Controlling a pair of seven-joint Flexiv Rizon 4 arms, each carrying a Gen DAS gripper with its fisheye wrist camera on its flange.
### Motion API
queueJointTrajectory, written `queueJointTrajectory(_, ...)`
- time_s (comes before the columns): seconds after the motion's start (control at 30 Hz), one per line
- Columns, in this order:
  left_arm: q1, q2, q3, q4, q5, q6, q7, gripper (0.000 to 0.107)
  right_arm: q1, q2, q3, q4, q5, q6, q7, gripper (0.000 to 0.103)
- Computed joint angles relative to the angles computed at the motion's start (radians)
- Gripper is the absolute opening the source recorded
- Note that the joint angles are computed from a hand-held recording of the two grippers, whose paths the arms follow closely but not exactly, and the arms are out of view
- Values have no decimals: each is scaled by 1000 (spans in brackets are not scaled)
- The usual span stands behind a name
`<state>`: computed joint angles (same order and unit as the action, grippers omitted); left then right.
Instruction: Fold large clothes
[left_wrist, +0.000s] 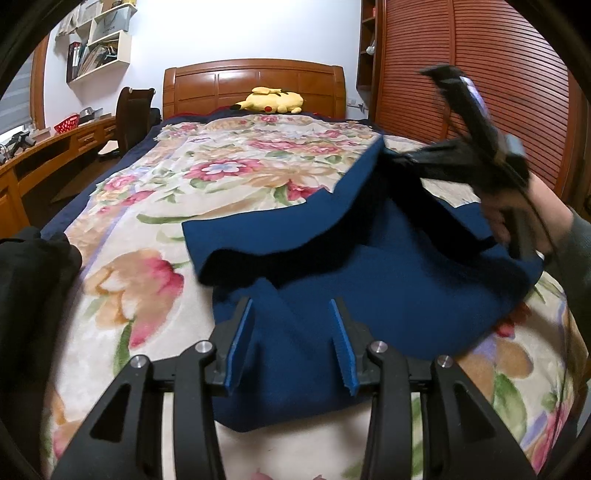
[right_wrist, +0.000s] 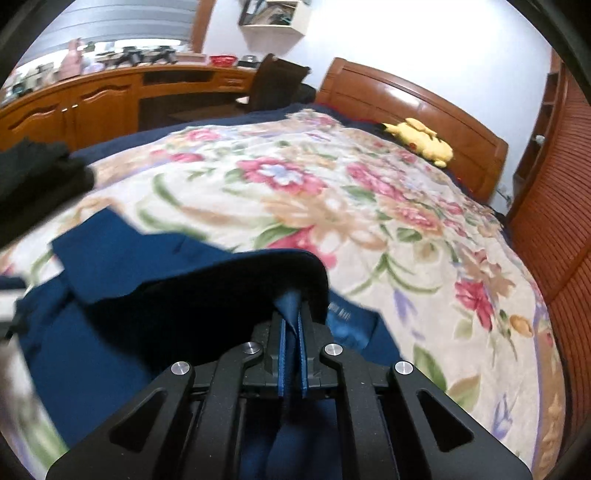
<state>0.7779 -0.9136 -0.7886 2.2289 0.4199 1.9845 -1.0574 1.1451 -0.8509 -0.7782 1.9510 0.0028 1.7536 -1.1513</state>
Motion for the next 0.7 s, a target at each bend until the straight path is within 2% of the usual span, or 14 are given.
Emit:
queueJointTrajectory(0.23,-6,0,3,-5,-9,-10,0,41,-123,-88,17,-168,-88,-136,94,3)
queueJointTrajectory(0.33,-4,-2,2,-4,-10,-10,2,41,-187,-87,73,-207,-126,-201,136,4)
queueJointTrajectory(0.4,-4,-3,1,-3,-11,-9,2,41,-224,-68,120,-216,-146,-230,155,23)
queueJointTrajectory(0.5,-2,-2,2,0,-11,-4,1,41,-199,-65,87,-184,-163,-213,215,44)
queueJointTrajectory(0.63,-8,5,13,3,-6,14,-9,41,-126,-63,2,-113,-183,-133,281,46)
queueJointTrajectory(0.7,-4,6,14,2,-2,19,-17,41,-114,-55,-3,-100,-184,-101,277,46)
